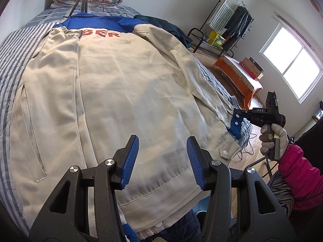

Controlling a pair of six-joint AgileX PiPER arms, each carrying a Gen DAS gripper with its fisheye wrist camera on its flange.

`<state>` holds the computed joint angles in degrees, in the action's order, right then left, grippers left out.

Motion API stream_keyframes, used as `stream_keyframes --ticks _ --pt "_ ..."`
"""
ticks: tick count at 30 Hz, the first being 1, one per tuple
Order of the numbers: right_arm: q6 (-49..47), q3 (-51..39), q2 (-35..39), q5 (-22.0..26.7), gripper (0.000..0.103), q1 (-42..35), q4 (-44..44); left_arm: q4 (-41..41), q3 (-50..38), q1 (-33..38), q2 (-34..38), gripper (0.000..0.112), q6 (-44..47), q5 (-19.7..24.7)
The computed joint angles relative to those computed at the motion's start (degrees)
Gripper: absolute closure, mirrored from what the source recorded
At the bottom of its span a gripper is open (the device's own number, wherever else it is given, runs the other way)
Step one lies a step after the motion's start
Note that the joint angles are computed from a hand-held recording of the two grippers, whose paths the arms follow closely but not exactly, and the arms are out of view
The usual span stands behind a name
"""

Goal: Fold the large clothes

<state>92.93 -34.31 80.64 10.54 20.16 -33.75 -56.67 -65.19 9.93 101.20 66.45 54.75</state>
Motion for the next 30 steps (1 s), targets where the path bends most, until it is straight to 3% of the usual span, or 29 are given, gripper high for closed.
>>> stream_keyframes --ticks 7,12,17,19,22,25,27,30 --pt "10.84 -7.72 -2.56 16.73 0.103 14.64 -13.53 -0.46 0.13 0.01 -0.09 0.062 0.38 -0.48" --pt "7.12 -17.27 0.1 27.23 0.103 26.66 -17.07 -1.3 0.31 0.74 -0.33 0.062 0.58 -0.47" --pt "-3.53 -26.96 7.75 27.68 0.103 33.54 -14.08 -2.71 0.22 2.2 -0.16 0.062 -0.05 0.81" --pt "-9.36 -30.43 11.86 25.5 0.103 34.63 -10.55 -3.07 0.14 2.47 0.13 0.062 -0.85 1.27" --pt "-23.38 -35.85 19.28 22.21 0.103 35.33 1.58 -3.2 0.46 2.66 0.15 0.062 -1.69 1.79" --pt "-37.37 -41.78 25.91 23.85 0.103 36.67 11.81 -2.99 1.06 2.39 -0.11 0.062 -1.6 1.58" --pt "-40.05 -44.08 28.57 25.38 0.103 37.57 13.27 -2.83 1.29 2.11 0.0 0.062 -1.6 1.5" --pt "-40.56 -42.6 28.07 23.67 0.103 37.28 14.46 -2.31 1.13 1.52 0.82 0.062 -2.44 2.08"
